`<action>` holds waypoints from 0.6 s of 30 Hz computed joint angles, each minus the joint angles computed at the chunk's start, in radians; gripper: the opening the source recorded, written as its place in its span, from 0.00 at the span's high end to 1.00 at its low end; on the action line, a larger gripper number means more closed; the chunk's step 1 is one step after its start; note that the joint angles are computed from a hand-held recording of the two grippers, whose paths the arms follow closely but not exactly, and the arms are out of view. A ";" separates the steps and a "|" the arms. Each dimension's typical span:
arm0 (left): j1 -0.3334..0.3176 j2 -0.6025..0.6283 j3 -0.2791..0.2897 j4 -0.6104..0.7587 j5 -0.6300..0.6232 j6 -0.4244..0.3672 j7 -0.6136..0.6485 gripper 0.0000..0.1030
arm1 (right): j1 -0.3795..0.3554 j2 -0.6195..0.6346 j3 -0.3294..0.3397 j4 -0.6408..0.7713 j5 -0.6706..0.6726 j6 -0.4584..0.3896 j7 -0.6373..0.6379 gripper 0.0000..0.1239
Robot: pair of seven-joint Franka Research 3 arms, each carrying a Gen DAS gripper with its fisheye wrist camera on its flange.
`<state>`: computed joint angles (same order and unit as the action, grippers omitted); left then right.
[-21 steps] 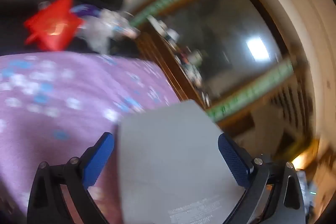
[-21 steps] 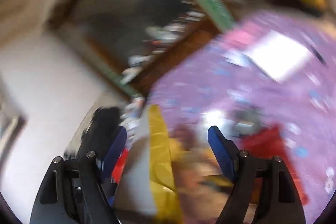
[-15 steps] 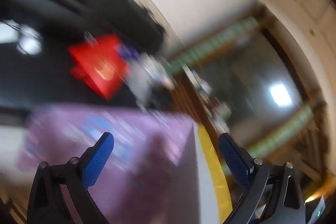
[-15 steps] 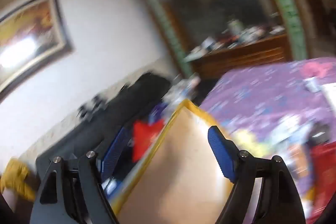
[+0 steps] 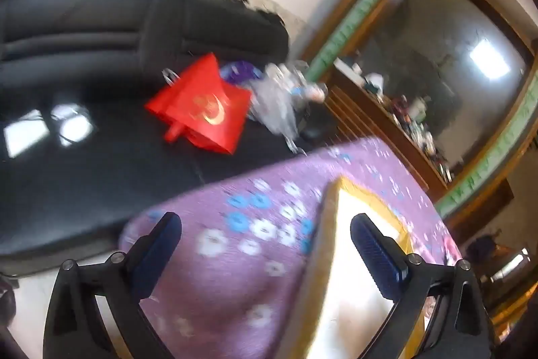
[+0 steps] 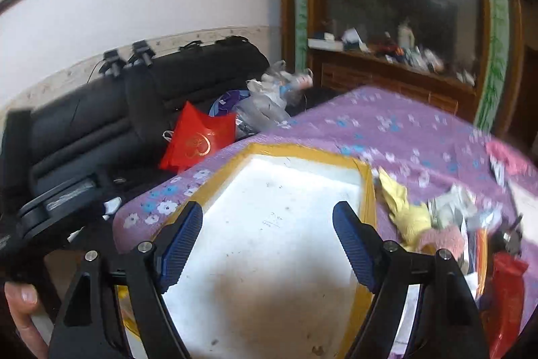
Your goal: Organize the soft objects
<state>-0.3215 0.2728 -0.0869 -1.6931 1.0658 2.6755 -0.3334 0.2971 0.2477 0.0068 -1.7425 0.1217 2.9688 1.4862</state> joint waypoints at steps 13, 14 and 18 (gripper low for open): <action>0.068 -0.193 -0.085 -0.119 -0.243 -0.045 0.383 0.01 | 0.004 0.053 0.019 0.167 0.039 -0.149 0.101 0.36; 0.075 -0.203 -0.086 -0.143 -0.248 -0.022 0.386 0.01 | 0.000 0.061 0.028 0.173 0.054 -0.149 0.095 0.36; 0.093 -0.221 -0.099 -0.189 -0.320 0.022 0.472 0.01 | -0.024 0.079 0.071 0.205 0.141 -0.182 0.037 0.36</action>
<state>-0.2287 0.0517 -0.1863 -1.8821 0.7458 2.6978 0.1386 0.2728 0.3266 0.0780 -1.5380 0.2632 2.7871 1.5227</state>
